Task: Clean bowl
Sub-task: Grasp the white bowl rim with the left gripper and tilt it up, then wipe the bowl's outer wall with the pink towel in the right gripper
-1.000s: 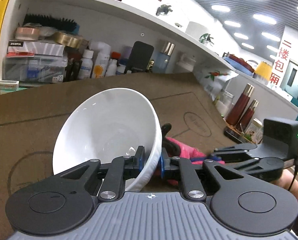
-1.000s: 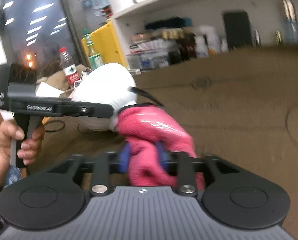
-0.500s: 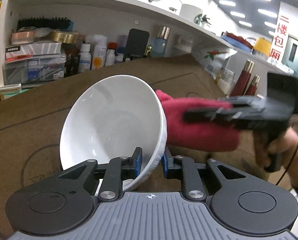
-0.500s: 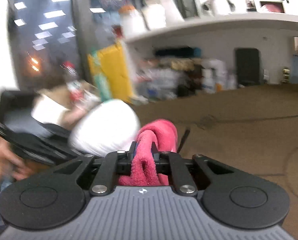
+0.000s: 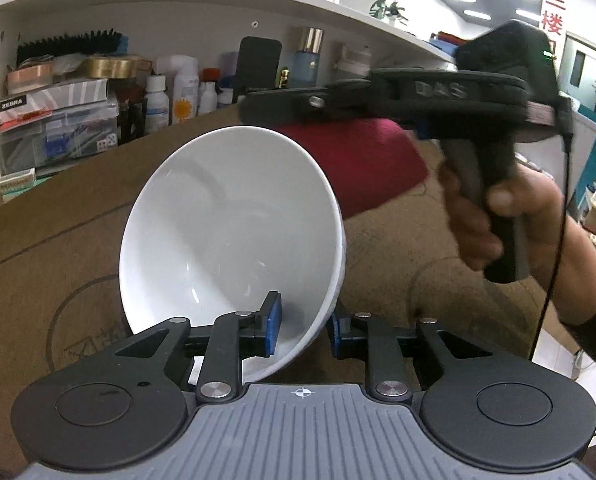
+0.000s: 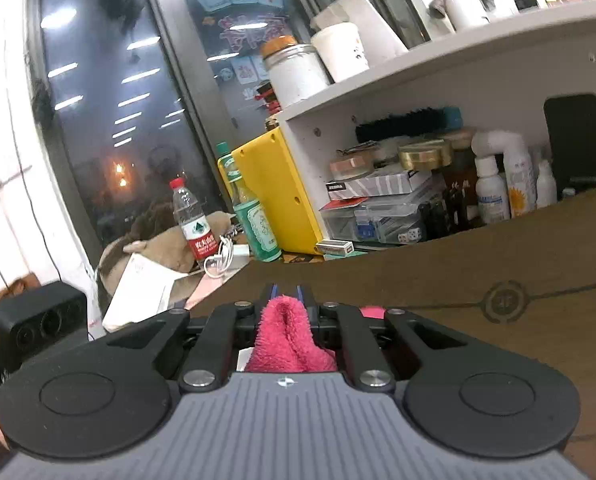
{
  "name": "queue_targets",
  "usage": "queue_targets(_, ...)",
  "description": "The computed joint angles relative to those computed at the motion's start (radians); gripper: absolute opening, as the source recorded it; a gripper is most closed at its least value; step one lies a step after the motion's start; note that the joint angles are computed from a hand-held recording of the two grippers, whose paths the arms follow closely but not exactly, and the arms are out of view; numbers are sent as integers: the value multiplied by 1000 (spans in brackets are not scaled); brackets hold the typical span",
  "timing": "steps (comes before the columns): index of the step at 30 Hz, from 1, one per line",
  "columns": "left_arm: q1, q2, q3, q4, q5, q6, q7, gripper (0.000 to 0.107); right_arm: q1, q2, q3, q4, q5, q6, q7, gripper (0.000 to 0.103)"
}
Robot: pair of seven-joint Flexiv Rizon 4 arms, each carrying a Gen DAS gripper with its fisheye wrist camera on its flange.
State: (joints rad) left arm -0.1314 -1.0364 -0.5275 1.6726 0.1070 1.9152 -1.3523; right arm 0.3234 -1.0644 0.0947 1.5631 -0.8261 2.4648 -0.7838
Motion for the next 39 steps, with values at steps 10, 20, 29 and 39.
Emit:
queue_targets(10,-78,37,102,-6,-52,-16,11,31,93,176,-62,360,260,-51,-330,17)
queue_targets(20,-169,70,203,-18,-129,-55,26,34,421,257,-249,407,789,-312,-602,98)
queue_targets(29,-181,58,214,-34,-154,-51,38,38,242,205,-77,286,710,-377,-671,24)
queue_targets(39,-179,71,218,-28,-171,-82,43,42,466,173,-313,195,814,-342,-979,24)
